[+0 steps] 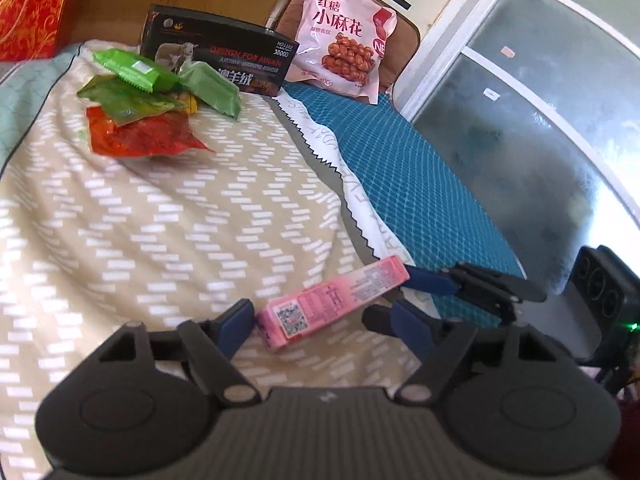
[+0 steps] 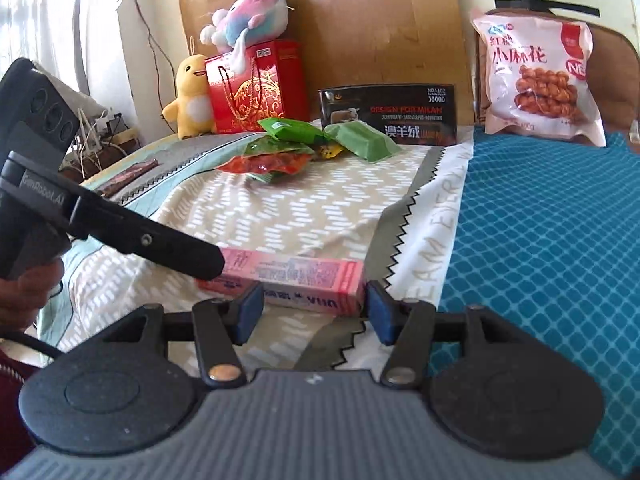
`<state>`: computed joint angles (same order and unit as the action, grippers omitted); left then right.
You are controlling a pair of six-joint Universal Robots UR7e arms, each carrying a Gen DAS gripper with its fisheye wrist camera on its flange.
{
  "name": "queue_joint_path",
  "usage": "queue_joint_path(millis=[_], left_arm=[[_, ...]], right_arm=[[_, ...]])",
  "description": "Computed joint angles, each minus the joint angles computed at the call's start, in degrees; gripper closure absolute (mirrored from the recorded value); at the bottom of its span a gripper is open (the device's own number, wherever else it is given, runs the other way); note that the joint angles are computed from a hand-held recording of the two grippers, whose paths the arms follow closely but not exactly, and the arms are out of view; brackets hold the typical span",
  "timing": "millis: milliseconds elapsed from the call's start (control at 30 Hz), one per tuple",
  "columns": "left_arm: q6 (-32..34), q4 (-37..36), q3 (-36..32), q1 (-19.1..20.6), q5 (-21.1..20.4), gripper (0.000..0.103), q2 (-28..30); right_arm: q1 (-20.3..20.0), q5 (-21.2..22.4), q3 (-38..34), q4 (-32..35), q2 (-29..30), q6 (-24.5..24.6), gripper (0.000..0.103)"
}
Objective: Organize snacks
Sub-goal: 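Grasp the pink VIIA box with the right tool, then lower the pink box into the black tin box and open the right tool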
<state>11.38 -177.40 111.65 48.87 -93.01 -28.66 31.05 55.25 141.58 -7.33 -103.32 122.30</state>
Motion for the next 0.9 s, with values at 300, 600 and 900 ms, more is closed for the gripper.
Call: queue_joint_path(millis=[300,600,900], left_arm=[[-3.4,1.2,-0.5,1.2,0.2,0.024,-1.6],[-1.5,3.4,-2.0,-1.4,2.8,0.032,-0.1],[2.0,1.4,-15.4,-2.3,3.5,0.032,4.3]], right_arm=[[0.5,2.5,-3.0,4.5,0.2,-6.2,0.045],[5.2,7.2,-6.7,8.0,2.7,-7.4,0.06],[13.7,6.7,-17.6,5.7,6.4,3.9,0.061]])
